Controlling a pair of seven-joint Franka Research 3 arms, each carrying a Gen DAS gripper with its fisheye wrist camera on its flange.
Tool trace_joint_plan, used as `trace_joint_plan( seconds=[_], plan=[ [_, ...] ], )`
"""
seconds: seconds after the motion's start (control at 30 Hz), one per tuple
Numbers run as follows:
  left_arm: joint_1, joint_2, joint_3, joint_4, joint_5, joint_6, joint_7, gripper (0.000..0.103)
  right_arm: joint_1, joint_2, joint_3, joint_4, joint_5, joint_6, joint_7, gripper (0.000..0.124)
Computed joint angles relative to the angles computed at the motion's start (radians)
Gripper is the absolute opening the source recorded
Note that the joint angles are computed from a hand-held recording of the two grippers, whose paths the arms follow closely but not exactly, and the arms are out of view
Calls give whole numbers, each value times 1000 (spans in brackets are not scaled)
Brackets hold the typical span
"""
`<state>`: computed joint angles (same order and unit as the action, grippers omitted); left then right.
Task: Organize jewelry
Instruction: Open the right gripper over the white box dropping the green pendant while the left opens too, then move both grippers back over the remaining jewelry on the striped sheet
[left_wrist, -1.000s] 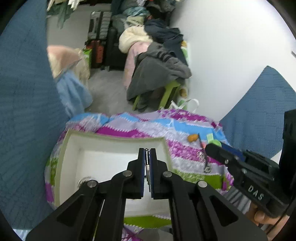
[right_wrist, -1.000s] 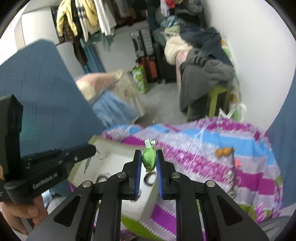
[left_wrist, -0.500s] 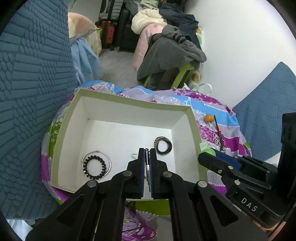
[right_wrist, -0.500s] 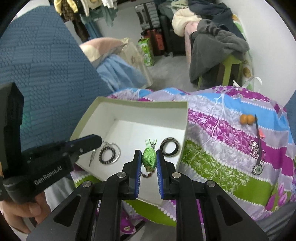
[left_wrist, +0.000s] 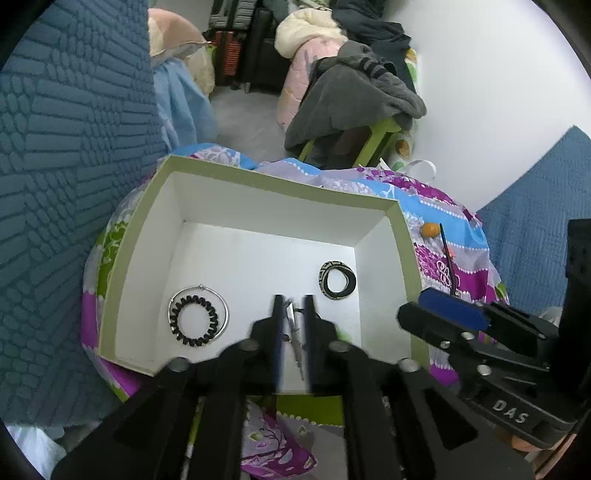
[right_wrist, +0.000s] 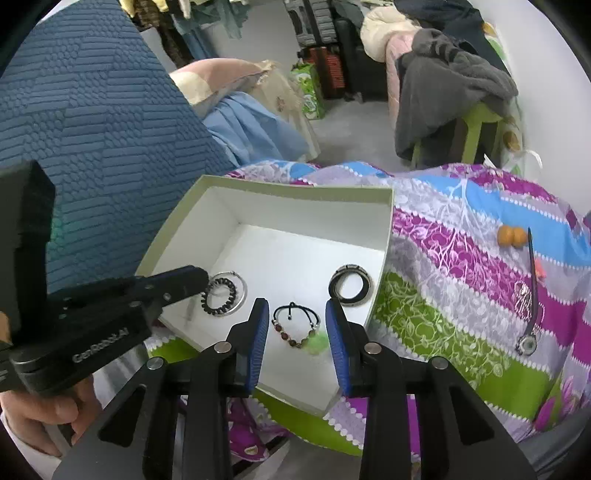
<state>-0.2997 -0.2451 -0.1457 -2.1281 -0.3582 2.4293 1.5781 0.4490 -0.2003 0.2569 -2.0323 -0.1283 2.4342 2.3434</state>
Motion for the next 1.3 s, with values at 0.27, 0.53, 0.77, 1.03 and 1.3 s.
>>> trace_joint_plan(
  seconds=[0.27,0.53,0.77,1.03,1.3],
  plan=[
    [-9,-42,-11,-9,37,74,-48,48,-35,-90,4,-13,-44,40,-42,40],
    [-45,-45,-25,41,67,147,-110,48,-117,-195,25,-40,-109,72,-81,40],
    [-88,-3,-45,90,70,207,-150,48,-179,-271,18,-103,-91,102,-156,40],
    [-118,68,-85,144,83,240,-193,48,-250,-385,0,-229,-46,97,-204,40],
    [-139,141,-123,196,85,255,-227,48,-304,-483,-36,-350,12,95,-280,40]
  ],
)
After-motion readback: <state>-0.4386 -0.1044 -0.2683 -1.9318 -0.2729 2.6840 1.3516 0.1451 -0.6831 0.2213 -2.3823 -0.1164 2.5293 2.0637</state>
